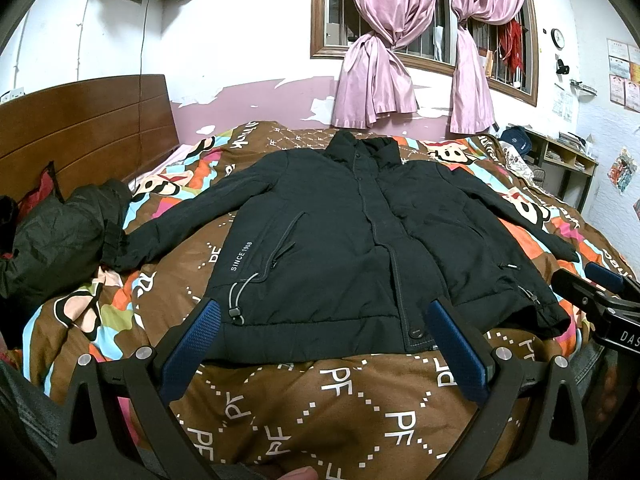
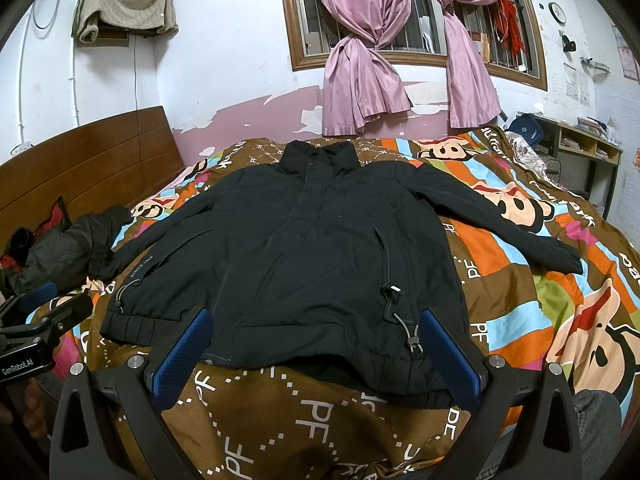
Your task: Fold large clothes
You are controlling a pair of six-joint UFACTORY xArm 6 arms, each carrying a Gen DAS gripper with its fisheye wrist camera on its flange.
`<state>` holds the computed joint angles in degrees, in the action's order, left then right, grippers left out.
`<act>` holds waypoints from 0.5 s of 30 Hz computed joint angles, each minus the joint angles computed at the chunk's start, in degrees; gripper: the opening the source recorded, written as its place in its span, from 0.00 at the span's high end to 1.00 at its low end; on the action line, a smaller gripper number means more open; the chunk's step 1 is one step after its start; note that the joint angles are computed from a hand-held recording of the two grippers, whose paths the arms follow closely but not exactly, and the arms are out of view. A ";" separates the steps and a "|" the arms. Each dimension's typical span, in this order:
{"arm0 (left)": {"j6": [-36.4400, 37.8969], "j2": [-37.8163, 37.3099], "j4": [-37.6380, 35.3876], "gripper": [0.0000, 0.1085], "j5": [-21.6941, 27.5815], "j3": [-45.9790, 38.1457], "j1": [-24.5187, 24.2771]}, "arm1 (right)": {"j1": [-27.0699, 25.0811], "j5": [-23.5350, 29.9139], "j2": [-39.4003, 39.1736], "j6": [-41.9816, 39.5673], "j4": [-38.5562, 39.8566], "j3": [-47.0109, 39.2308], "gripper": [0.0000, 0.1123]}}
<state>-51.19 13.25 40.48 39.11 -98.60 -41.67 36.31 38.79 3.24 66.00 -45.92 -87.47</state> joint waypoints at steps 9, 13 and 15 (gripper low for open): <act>0.04 -0.06 -0.02 0.07 -0.08 0.11 0.04 | 0.34 0.60 0.49 -0.15 0.26 -0.90 0.08; -0.02 -0.03 0.00 0.07 0.00 0.04 -0.01 | 0.54 1.03 0.74 -0.35 0.47 -1.51 0.08; -0.22 0.09 0.10 0.07 0.10 -0.10 -0.15 | -0.21 -0.50 -0.07 0.51 -0.24 0.78 0.08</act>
<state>-51.42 13.34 40.59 39.21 -98.70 -41.81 36.10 38.29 3.17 66.51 -46.16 -86.69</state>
